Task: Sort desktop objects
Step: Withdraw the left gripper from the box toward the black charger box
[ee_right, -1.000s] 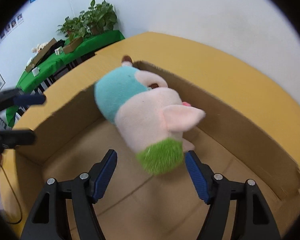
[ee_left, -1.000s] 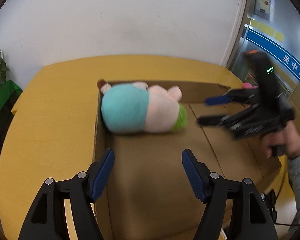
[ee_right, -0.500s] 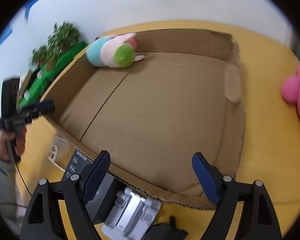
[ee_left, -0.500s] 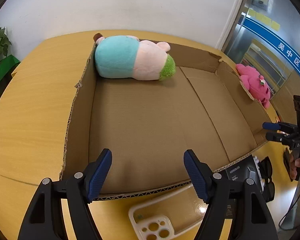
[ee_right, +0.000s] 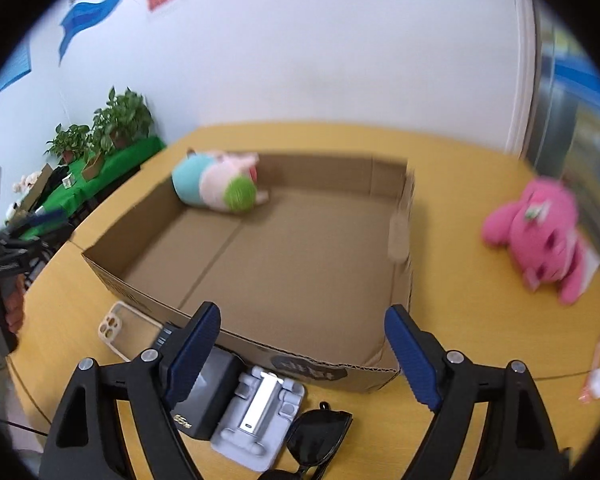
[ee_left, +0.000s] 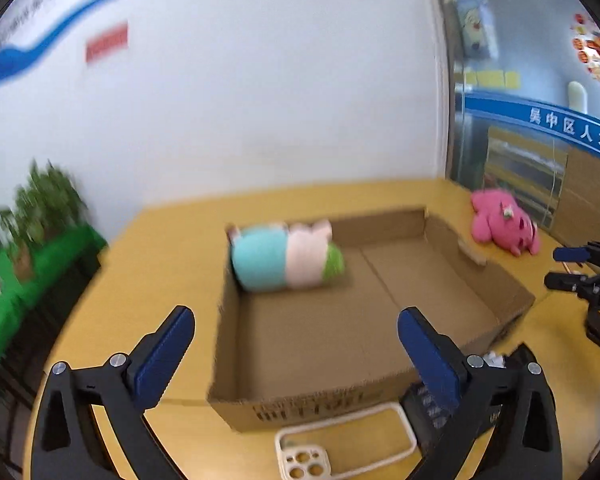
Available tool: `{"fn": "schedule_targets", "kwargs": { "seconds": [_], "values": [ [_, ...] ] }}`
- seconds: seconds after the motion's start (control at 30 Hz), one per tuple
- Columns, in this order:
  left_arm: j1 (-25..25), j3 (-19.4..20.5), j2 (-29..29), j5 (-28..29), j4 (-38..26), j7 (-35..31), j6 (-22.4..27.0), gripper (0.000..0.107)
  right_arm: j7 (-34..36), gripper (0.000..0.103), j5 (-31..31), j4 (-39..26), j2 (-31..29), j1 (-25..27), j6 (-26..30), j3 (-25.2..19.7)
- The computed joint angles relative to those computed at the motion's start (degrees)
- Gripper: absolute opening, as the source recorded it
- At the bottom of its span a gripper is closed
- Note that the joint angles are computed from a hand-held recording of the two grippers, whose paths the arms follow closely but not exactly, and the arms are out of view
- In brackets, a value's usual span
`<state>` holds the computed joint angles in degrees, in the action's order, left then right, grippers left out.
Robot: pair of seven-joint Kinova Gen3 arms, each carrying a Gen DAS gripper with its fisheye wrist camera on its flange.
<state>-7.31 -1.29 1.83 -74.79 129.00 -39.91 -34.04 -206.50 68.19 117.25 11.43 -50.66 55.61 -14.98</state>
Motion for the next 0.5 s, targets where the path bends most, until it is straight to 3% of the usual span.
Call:
{"fn": "schedule_targets", "kwargs": {
  "seconds": [0.07, 0.17, 0.27, 0.3, 0.33, 0.37, 0.4, 0.43, 0.5],
  "values": [
    [-0.7, -0.8, -2.6, -0.3, 1.9, 0.5, -2.5, 0.103, -2.8, 0.086, 1.5, -1.5, 2.6, -5.3, 4.7, 2.1],
    [-1.5, -3.0, -3.1, -5.0, 2.4, 6.9, -6.6, 0.103, -9.8, 0.086, 1.8, -4.2, 8.2, -13.3, 11.0, 6.5],
    [-3.0, -4.4, -3.1, -7.0, 3.4, 10.5, -9.6, 0.103, -16.3, 0.083, 5.1, -3.1, 8.8, -15.9, 11.8, 5.6],
    [-3.7, -4.8, -2.7, -7.9, 3.5, 11.3, -11.4, 0.103, -17.3, 0.075, 5.1, -3.6, 9.5, -16.6, 13.0, 5.2],
    [-4.4, -5.4, -2.2, -9.7, 3.3, 13.1, -13.3, 0.097, -17.3, 0.050, 4.7, -4.9, 10.9, -16.2, 15.1, 3.7],
    [-5.1, -5.5, -1.9, -11.5, 3.0, 15.4, -14.2, 0.088, -16.4, 0.031, 3.9, -6.1, 11.9, -15.0, 16.4, 1.6],
    [-5.5, -5.2, -1.6, -13.8, 2.3, 17.8, -14.2, 0.055, -15.7, 0.002, 3.6, -6.9, 12.3, -13.9, 16.8, 0.0],
    [-5.3, -4.7, -0.6, -16.1, 1.2, 20.1, -13.4, 0.025, -15.8, 0.004, 3.7, -6.7, 12.0, -13.8, 16.2, -0.7],
    [-4.8, -3.8, 0.1, -20.7, 0.1, 24.8, -11.8, 0.016, -15.8, 0.004, 3.3, -7.1, 12.4, -16.2, 17.7, 0.1]
  ]
}}
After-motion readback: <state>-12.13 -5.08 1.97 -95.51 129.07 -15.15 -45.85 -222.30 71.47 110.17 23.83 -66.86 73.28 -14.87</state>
